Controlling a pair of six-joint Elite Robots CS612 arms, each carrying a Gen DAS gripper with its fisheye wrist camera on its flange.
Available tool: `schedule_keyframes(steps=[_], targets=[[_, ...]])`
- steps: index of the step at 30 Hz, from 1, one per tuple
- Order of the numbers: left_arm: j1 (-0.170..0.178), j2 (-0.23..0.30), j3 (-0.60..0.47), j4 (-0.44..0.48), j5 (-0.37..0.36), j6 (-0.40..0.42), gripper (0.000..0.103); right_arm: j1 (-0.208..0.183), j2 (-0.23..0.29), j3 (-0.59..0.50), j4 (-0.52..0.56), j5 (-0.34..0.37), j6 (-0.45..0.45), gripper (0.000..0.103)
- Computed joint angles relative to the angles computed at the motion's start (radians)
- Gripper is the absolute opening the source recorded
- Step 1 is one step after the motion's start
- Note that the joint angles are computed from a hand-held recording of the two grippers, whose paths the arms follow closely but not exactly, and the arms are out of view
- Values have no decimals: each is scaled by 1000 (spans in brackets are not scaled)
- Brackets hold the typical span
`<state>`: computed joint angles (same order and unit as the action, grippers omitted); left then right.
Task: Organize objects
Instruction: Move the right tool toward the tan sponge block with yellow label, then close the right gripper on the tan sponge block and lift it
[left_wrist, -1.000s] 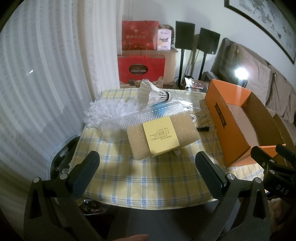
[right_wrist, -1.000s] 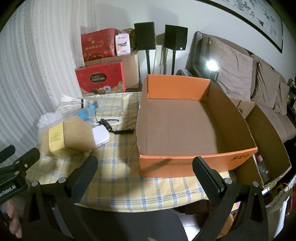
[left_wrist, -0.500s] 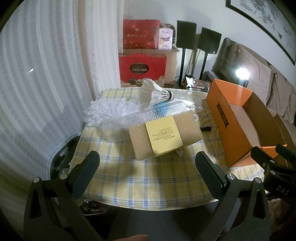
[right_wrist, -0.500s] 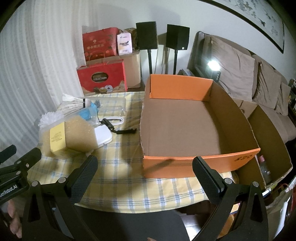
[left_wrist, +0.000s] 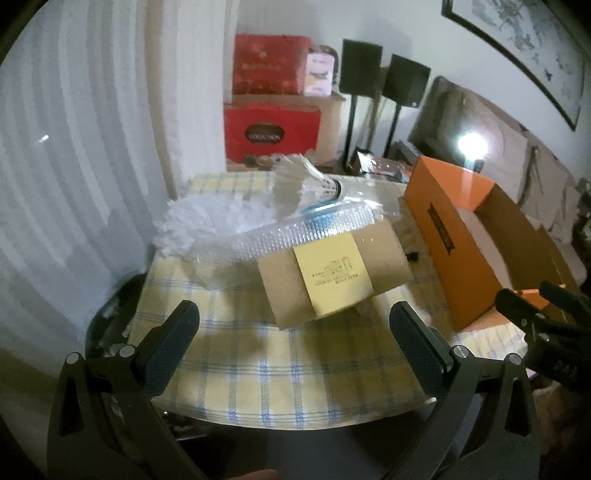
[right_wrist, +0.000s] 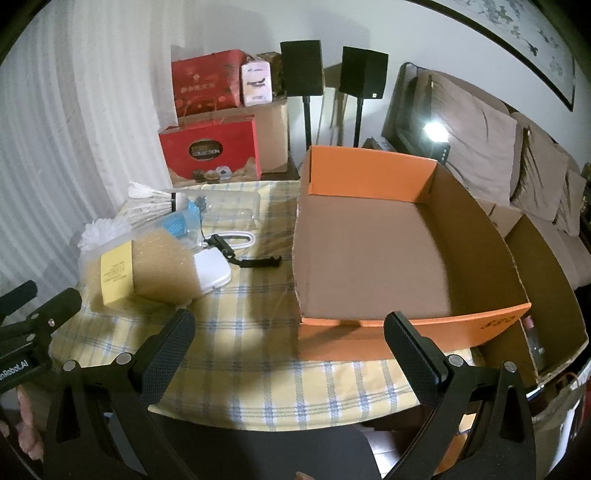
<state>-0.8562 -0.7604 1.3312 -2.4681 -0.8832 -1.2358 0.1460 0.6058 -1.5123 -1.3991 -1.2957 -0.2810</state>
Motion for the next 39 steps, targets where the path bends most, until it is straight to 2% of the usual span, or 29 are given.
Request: schedule_keyframes(steps=[10, 18, 24, 27, 29, 32, 34, 36, 39], targets=[[15, -3, 29, -28, -19, -11, 100, 3, -4, 18, 23, 66, -31, 103], [32, -14, 93, -183, -63, -12, 99, 4, -15, 45, 29, 149, -51, 103], [48, -6, 116, -311, -113, 10, 92, 9, -30, 85, 43, 247, -79, 100], [55, 6, 119, -391, -141, 35, 81, 17, -44, 118, 61, 277, -106, 89], [59, 13, 115, -418, -158, 45, 75, 23, -55, 142, 81, 295, -126, 77], [65, 24, 110, -460, -186, 65, 66, 29, -65, 169, 111, 318, -150, 67], [70, 31, 108, -494, -213, 76, 55, 31, -71, 184, 134, 336, -163, 59], [74, 38, 104, -518, -236, 87, 49, 31, -76, 196, 152, 358, -168, 56], [74, 41, 100, -517, -231, 93, 48, 29, -80, 211, 176, 395, -175, 52]])
